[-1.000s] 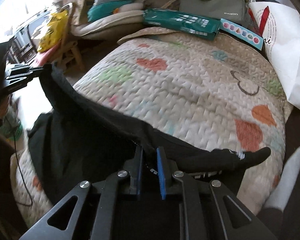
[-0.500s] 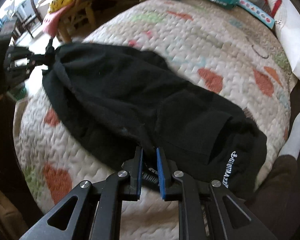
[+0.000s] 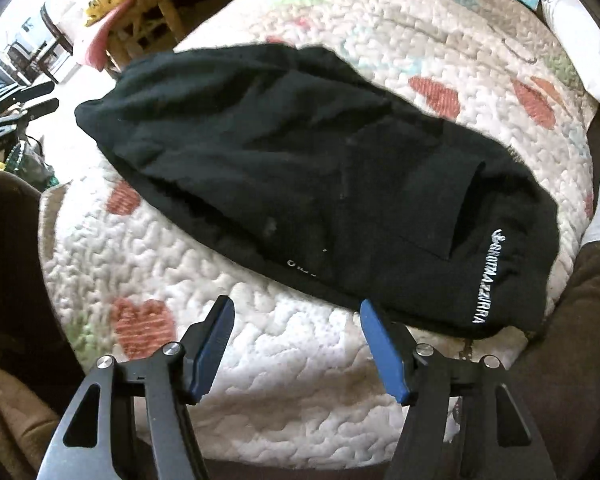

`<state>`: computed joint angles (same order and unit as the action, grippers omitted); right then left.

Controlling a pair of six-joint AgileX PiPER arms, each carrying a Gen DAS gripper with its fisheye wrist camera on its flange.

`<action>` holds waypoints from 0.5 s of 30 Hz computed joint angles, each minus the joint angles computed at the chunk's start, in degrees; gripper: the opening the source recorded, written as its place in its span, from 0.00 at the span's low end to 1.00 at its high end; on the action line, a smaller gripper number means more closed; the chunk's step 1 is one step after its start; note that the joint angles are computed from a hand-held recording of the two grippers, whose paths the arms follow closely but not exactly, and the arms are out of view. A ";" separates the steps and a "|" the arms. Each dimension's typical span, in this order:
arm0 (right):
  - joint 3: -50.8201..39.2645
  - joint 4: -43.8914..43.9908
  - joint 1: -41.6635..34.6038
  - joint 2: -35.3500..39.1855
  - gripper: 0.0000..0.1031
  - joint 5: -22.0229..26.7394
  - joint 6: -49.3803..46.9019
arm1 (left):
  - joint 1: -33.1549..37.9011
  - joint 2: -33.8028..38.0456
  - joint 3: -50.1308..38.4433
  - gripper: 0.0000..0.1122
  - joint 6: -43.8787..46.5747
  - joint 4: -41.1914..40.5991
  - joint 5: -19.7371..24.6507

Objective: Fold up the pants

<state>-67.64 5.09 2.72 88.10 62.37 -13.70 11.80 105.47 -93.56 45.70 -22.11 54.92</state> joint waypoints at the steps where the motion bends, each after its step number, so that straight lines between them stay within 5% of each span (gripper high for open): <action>1: -0.38 0.38 -0.21 -0.58 0.68 0.04 -0.28 | 0.73 1.41 -3.10 0.45 -3.68 -0.74 1.39; 9: -8.96 0.12 2.96 2.57 0.68 -6.52 6.75 | -9.36 9.84 -10.48 0.46 -28.71 8.68 -0.03; 15: -10.19 -6.09 6.96 10.05 0.68 -11.98 14.36 | -15.11 13.20 -2.36 0.46 -34.64 14.52 -2.80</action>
<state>-77.83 -1.00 9.68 98.15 50.39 0.66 -3.31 118.67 -95.92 11.07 -7.58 52.12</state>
